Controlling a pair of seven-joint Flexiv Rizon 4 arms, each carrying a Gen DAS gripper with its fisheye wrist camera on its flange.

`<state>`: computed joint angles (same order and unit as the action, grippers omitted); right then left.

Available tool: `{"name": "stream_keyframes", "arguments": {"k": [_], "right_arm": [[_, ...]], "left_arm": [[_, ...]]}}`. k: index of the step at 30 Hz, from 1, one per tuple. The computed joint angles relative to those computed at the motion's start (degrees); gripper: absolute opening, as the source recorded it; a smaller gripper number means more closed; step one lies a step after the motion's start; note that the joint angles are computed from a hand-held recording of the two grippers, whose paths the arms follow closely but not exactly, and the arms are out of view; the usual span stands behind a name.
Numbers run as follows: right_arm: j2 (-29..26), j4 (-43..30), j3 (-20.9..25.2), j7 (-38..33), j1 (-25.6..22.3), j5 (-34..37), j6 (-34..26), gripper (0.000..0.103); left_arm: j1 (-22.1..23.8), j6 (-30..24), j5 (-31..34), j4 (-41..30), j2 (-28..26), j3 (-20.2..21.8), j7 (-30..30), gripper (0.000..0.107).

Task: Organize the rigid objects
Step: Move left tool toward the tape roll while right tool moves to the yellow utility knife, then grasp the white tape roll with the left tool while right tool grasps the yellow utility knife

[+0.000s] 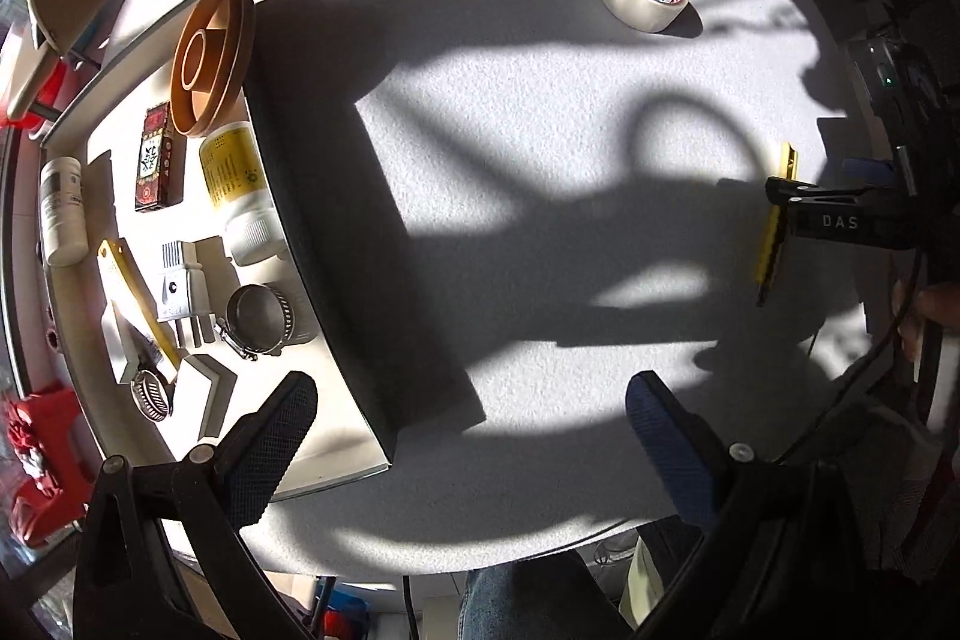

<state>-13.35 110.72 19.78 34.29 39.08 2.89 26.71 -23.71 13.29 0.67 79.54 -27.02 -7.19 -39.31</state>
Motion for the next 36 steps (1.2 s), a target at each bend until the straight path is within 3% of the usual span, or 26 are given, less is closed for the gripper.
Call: {"name": "stream_keyframes", "arguments": {"k": [4, 10, 13, 19, 21, 24, 26, 30, 32, 36], "right_arm": [[4.96, 9.94, 0.8, 12.22, 1.47, -3.55, 15.41, 0.102], [2.41, 12.38, 1.12, 24.64, 4.32, -9.33, 25.82, 0.102], [1.71, 12.49, 0.9, 27.13, 5.11, -11.17, 27.01, 0.102], [1.14, 11.5, 0.54, 31.27, 5.3, -11.94, 25.35, 0.102], [0.41, 9.97, 1.76, 27.06, 3.59, -6.84, 23.96, 0.102], [0.47, 10.39, 1.42, 27.06, 3.73, -6.3, 25.12, 0.102], [0.97, 12.21, 1.73, 26.36, 3.73, -5.99, 27.44, 0.103], [-0.51, 11.15, 2.02, 18.21, 1.94, -3.21, 28.78, 0.103], [-0.06, 11.93, 1.89, 20.88, 3.21, -3.34, 29.22, 0.103], [1.47, 15.21, 1.45, 29.8, 5.25, -4.97, 31.27, 0.103]], "left_arm": [[-2.25, 0.38, -3.34, -1.74, -1.24, -1.61, -5.96, 0.103], [-8.12, 4.24, -3.66, -8.2, -7.48, -2.7, -15.69, 0.103], [-11.31, 5.17, -2.47, -12.31, -11.4, -2.53, -19.52, 0.103], [-15.14, 9.07, 0.47, -14.27, -14.81, -1.56, -21.72, 0.103], [-15.97, 9.18, 1.31, -15.13, -15.89, -0.96, -22.92, 0.103], [-16.83, 6.34, 2.33, -17.76, -17.81, -0.01, -24.7, 0.103], [-16.81, 7.57, 2.7, -17.54, -17.81, -0.09, -24.49, 0.103], [-16.79, 8.92, 3.97, -19.73, -18.84, 1.38, -26.37, 0.103], [-15.99, 10.41, 4.52, -20.56, -19.34, 2.21, -27.91, 0.103], [-14.28, 10.81, 4.89, -21.58, -19.86, 2.0, -24.84, 0.103]]}}
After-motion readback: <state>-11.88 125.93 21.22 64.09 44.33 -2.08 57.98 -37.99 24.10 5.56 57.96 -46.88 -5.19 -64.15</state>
